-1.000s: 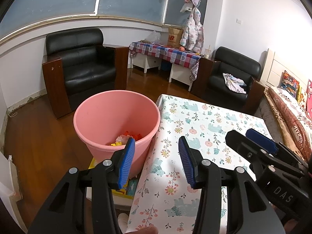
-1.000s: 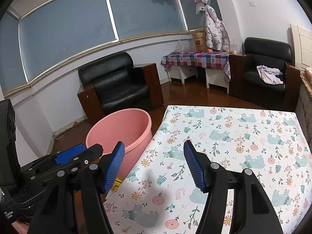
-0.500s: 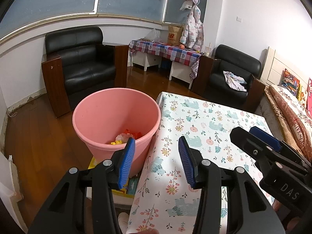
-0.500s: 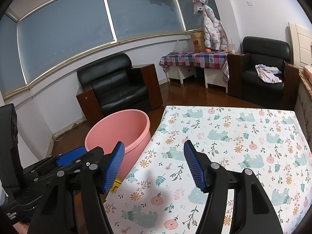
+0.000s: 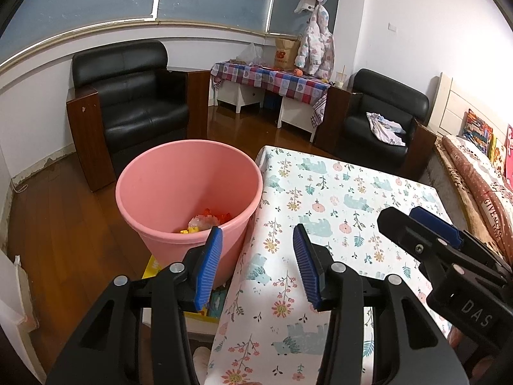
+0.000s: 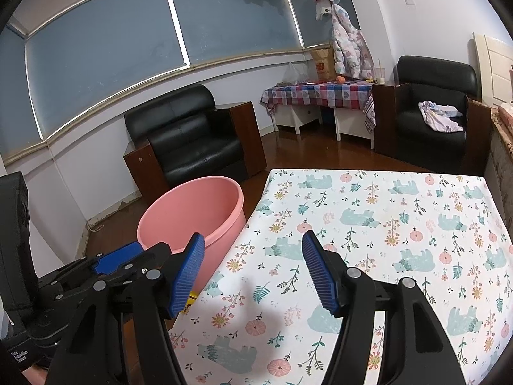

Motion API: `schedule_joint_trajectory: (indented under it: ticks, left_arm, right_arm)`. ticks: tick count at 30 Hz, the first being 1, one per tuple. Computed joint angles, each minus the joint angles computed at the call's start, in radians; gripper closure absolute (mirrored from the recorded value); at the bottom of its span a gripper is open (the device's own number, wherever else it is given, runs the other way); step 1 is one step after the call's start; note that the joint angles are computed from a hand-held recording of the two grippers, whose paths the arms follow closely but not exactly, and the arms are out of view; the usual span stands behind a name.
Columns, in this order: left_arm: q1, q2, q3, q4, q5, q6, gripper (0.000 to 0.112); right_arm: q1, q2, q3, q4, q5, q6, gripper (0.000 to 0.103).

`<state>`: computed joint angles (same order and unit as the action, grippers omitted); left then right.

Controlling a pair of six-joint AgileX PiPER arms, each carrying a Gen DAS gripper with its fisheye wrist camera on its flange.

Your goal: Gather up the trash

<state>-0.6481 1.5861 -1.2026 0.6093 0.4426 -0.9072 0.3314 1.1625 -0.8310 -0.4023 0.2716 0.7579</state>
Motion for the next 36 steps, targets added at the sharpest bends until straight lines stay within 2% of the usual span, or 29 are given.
schedule_joint_trajectory:
  ticks: [31, 36]
  left_arm:
    - [-0.007, 0.025, 0.0, -0.032, -0.004, 0.034, 0.066]
    - [-0.009, 0.024, 0.006, 0.001, -0.006, -0.005, 0.066]
  right_arm:
    - [-0.024, 0.035, 0.016, 0.043, -0.044, -0.027, 0.04]
    - [-0.028, 0.035, 0.018, 0.052, -0.047, -0.036, 0.04]
